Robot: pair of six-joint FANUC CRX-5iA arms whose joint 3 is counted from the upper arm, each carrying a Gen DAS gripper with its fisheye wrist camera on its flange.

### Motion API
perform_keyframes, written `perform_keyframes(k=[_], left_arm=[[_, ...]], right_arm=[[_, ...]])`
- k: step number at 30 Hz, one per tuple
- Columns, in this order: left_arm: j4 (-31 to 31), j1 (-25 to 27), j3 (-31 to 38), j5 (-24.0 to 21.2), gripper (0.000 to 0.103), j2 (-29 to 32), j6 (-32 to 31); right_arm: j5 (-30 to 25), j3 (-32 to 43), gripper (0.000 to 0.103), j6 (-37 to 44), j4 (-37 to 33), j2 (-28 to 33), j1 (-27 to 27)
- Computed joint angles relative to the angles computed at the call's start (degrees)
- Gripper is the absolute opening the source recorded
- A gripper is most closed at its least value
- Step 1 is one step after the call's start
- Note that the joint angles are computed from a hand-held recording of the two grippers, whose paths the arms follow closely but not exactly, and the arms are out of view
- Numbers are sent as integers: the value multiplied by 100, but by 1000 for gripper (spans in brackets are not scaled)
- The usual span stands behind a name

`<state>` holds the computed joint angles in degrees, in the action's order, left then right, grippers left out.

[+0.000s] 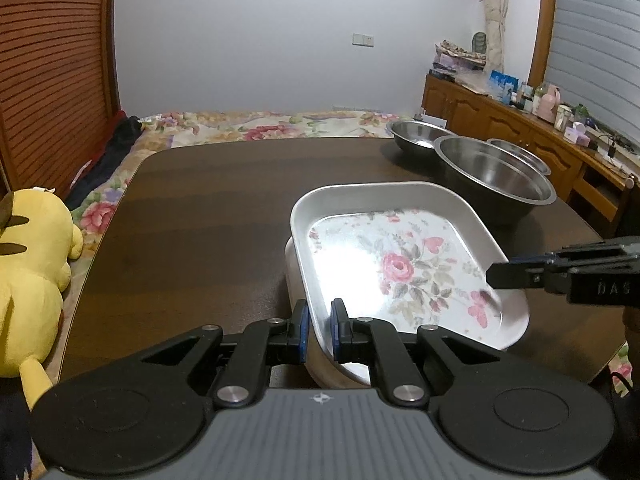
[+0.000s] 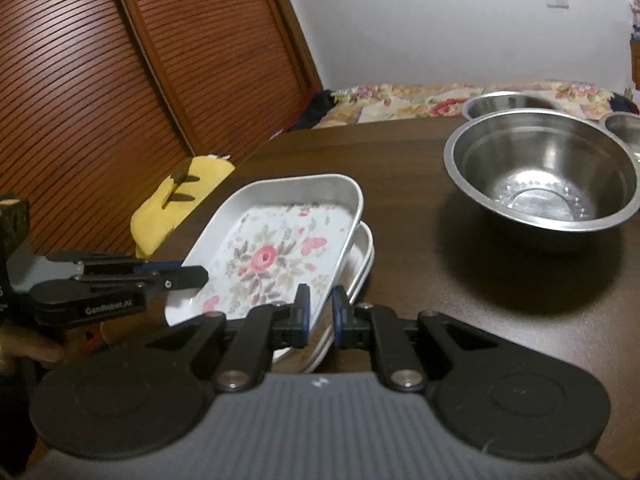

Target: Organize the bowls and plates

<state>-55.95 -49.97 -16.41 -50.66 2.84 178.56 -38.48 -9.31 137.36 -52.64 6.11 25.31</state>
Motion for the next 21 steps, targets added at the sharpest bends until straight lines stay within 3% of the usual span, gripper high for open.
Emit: perform_keyframes(k=[6, 21], left_arm=[[-70, -105, 20, -143, 13, 44, 87], [-197, -312, 137, -539, 13, 243, 209]], right_arm=[[501, -250, 14, 135, 9, -95, 198], [1156, -556, 15, 601, -120, -288, 394]])
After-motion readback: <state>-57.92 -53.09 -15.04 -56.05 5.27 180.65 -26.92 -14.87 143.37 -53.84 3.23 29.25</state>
